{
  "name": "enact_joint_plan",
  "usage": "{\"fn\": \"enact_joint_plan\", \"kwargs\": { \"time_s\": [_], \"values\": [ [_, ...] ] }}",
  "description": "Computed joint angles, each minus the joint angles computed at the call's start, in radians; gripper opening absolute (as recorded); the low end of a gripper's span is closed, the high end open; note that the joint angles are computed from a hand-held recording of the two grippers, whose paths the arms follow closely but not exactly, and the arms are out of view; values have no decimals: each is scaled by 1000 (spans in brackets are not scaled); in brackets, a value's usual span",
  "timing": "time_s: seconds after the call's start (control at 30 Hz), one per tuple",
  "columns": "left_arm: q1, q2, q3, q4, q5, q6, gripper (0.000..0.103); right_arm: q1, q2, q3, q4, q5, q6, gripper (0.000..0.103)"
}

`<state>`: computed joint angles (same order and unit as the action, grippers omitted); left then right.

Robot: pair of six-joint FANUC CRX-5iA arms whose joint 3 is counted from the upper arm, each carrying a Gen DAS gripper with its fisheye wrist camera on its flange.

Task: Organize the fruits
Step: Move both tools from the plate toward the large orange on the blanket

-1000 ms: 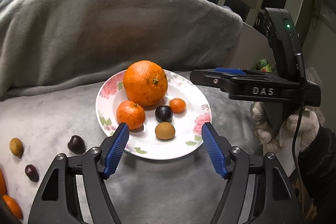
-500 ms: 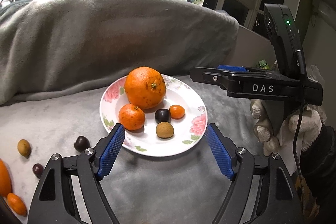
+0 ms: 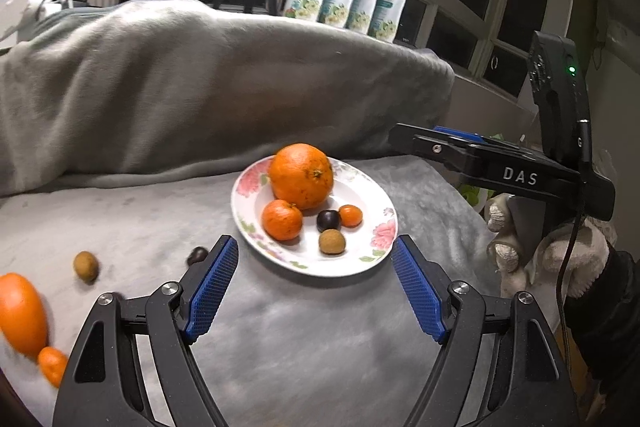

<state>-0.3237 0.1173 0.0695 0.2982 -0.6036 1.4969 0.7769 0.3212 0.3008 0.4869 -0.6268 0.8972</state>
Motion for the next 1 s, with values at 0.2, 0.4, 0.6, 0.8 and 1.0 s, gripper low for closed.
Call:
{"fn": "enact_joint_plan", "kwargs": {
  "time_s": [0.2, 0.4, 0.6, 0.8, 1.0],
  "values": [
    [36, -71, -71, 22, 10, -18, 80, 32, 23, 66, -42, -62, 40, 100],
    [71, -139, -118, -51, 9, 62, 80, 61, 55, 125, -66, -109, 60, 103],
    [126, -213, -175, -106, -14, 112, 80, 82, 90, 205, -150, -146, 127, 103],
    [200, -287, -247, -124, -34, 135, 80, 107, 147, 311, -227, -193, 197, 103],
    [273, -335, -310, -106, -42, 132, 80, 115, 233, 488, -396, -297, 311, 103]
  ]
}}
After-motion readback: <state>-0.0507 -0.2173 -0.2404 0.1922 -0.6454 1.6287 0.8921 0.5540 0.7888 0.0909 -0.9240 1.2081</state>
